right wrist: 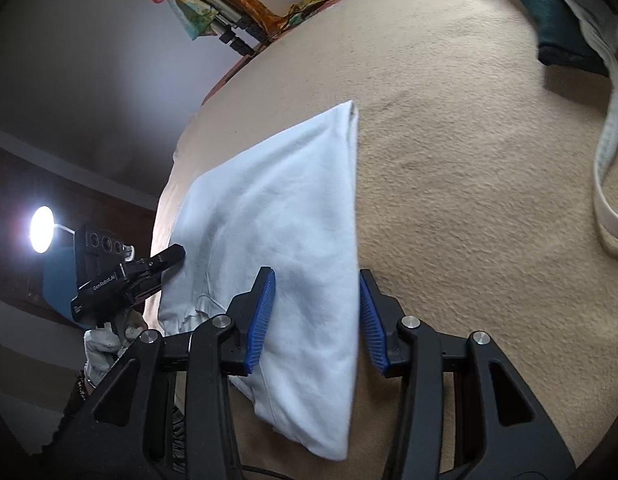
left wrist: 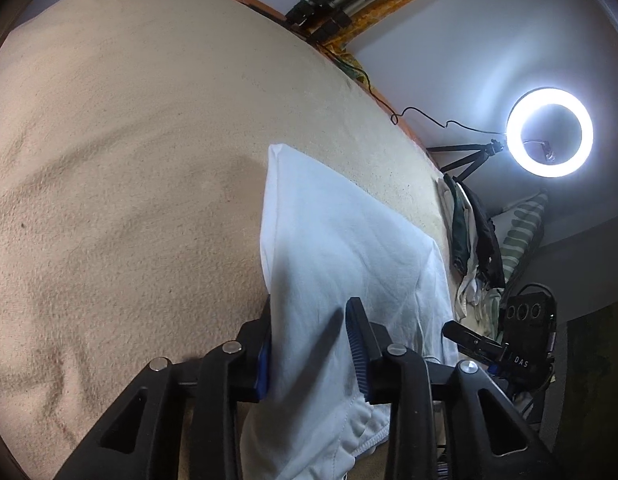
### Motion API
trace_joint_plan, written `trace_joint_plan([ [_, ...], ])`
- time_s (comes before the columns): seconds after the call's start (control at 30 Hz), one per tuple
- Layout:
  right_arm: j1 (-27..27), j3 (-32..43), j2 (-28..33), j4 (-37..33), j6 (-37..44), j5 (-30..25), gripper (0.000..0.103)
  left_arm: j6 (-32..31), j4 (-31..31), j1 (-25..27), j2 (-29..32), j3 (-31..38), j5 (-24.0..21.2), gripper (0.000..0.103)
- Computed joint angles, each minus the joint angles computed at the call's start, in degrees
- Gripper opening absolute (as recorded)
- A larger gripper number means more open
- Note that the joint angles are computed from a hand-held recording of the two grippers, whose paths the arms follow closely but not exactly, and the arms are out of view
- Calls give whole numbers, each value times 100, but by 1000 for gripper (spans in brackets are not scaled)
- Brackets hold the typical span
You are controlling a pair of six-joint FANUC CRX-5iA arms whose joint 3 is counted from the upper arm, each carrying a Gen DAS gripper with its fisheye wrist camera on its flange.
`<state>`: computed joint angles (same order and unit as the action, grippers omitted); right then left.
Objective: Fold small clothes
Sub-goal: 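Grasp the folded shirt with both grippers and carry it toward the black bag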
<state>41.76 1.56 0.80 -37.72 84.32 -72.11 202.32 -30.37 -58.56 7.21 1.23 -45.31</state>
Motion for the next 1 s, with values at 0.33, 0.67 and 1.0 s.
trace_joint_plan([
  [0.33,1224,-38,-198,1876,-423,309,12,-811,-112,-220,399,812,-1133,9],
  [0.67,2322,-571,-744,3704,-917,708,9,-1379,-564,-582,795,1731,-1972,8],
  [1.0,2650,-847,-1197,4490,-1113,886,9,-1531,-775,-673,904,2124,-1990,7],
])
